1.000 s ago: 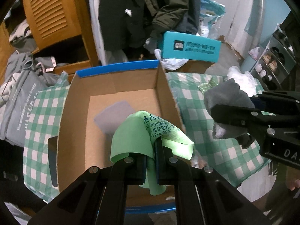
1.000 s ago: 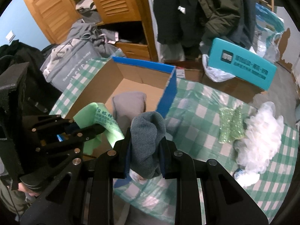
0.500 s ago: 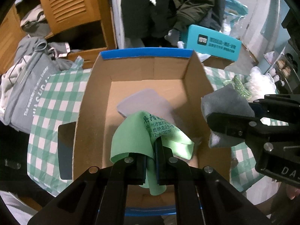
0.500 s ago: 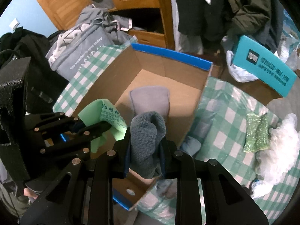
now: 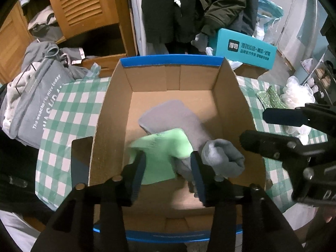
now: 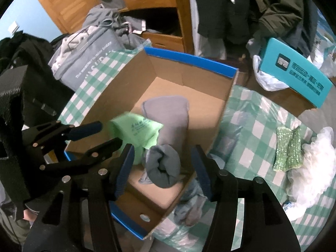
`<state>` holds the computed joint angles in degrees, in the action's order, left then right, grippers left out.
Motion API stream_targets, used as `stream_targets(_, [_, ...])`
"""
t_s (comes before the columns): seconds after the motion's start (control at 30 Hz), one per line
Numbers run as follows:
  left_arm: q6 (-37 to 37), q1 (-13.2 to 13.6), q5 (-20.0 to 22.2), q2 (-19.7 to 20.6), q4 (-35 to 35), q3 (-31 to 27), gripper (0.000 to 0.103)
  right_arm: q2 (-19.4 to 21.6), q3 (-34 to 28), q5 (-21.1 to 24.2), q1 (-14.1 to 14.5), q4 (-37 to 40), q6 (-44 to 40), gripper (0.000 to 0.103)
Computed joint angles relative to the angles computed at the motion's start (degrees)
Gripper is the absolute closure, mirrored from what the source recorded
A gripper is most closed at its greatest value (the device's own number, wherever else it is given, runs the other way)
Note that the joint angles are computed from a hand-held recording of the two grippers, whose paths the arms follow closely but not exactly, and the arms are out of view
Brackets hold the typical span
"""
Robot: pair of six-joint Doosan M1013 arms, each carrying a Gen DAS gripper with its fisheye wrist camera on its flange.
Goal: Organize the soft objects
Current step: 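Lower the cloth and sock into the box and open both grippers, then move the left gripper out of the box to the crumpled white plastic bag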
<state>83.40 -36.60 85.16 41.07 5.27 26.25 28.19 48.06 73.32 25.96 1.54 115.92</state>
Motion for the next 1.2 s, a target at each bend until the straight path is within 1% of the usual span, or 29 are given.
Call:
stream_targets(0.07, [-0.18,-0.22,-0.42,-0.11,0.58,0.07,0.044,-0.53,0.64,-0.44,-0.17,-0.40,0.76,0.040])
stream_targets(0.13, [-0.05,-0.31,-0.74,-0.10,0.49,-0.04,0.043,-1.13,1.31,-0.73,-0.25,-1.20,1.93,0.039])
stream_targets(0.27, [-0.17,-0.61,-0.38,0.36,-0.25,-1.10,0.037,-2.46,2.99,-1.22,-0.54,-2.37,3.18,0.039])
stream_targets(0.43, [0.24,-1.20,0.11,1.18,-1.39,-2.86,0.032,-4.22,5.39,-1.98,-0.89,-3.18,4.28,0.038])
stream_targets(0.53, [0.50,-1.63,0.51,1.85,-2.25,-4.11,0.032,-5.79,7.62,-2.85,-1.26,-3.65,5.48,0.038])
stream_targets(0.63, [0.65,-2.10,1.88,2.99,-2.66,-6.34,0.032,-7.27,9.77,-3.46,-1.68,-4.13,6.56,0.038])
stream_targets(0.73, [0.63,-2.51,2.88,3.83,-3.22,-7.95,0.028,-8.51,11.58,-3.84,-2.21,-4.45,7.53,0.038])
stream_targets(0.87, [1.14,-3.24,3.89,4.82,-3.04,-9.72,0.028,-10.35,14.44,-4.75,-3.05,-4.54,9.06,0.038])
stream_targets(1.1, [2.49,-4.47,8.72,8.93,-2.24,-16.82,0.026,-12.57,18.03,-5.46,-4.18,-4.08,10.63,0.038])
stream_targets(1.2, [3.24,-4.88,12.03,11.51,-1.30,-21.24,0.026,-13.27,19.06,-5.82,-4.63,-3.91,11.17,0.038])
